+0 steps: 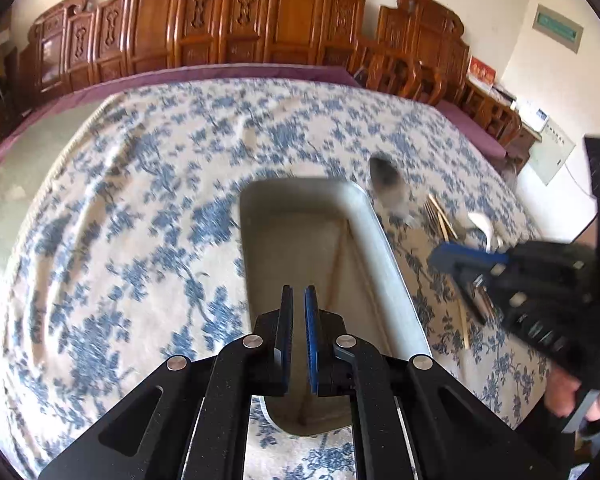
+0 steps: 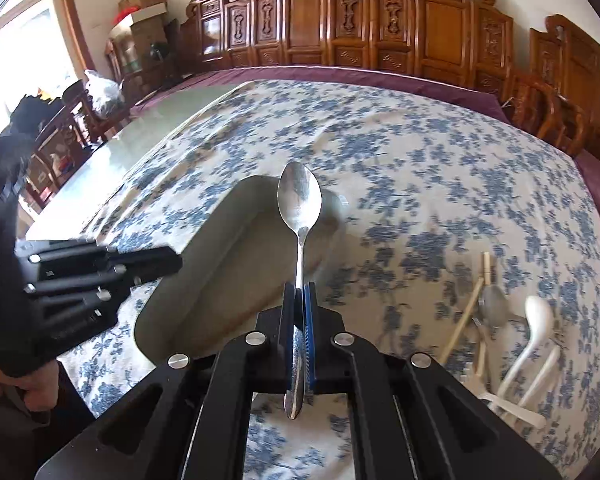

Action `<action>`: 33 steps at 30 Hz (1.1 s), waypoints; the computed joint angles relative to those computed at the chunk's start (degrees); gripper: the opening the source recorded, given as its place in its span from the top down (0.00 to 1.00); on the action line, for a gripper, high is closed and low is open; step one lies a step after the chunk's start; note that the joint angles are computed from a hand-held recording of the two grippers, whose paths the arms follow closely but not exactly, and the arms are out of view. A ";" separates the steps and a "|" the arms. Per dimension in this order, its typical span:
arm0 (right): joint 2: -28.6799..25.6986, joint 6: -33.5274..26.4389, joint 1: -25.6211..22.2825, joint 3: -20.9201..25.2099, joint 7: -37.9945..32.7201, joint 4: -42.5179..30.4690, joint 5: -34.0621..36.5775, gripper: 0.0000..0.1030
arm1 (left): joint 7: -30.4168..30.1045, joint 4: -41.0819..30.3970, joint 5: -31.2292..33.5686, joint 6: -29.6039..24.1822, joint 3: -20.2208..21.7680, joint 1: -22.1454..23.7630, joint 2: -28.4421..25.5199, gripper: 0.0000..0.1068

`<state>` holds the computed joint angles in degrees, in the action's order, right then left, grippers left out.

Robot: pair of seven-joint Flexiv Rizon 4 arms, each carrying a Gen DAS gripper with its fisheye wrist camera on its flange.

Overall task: Organize utensils
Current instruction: 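Lower the chopstick into the grey tray with left while right drops the spoon there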

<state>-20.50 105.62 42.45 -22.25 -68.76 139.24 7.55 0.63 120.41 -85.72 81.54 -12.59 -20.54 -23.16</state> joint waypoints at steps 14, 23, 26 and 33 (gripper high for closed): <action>-8.03 -5.06 -5.60 7.29 6.52 -7.52 -7.22 0.94 | 5.83 -3.32 -7.66 2.46 3.08 -1.67 -0.80 0.96; -9.18 -4.73 -6.32 7.51 8.75 -7.65 -9.72 0.93 | 5.49 -3.78 -7.92 2.47 3.59 -1.84 -1.10 0.96; -8.80 -2.87 -7.06 8.24 8.22 -7.04 -9.45 0.93 | 5.60 -3.82 -8.09 2.47 3.70 -1.96 -1.11 0.96; -3.06 2.62 -2.65 4.02 4.03 -0.63 -2.68 0.93 | 7.92 -3.84 -10.84 2.10 3.85 -3.53 -0.42 0.96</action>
<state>-23.56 108.24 39.80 -18.23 -64.73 138.61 4.87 8.55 116.57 -96.55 83.64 -8.74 -24.07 -23.58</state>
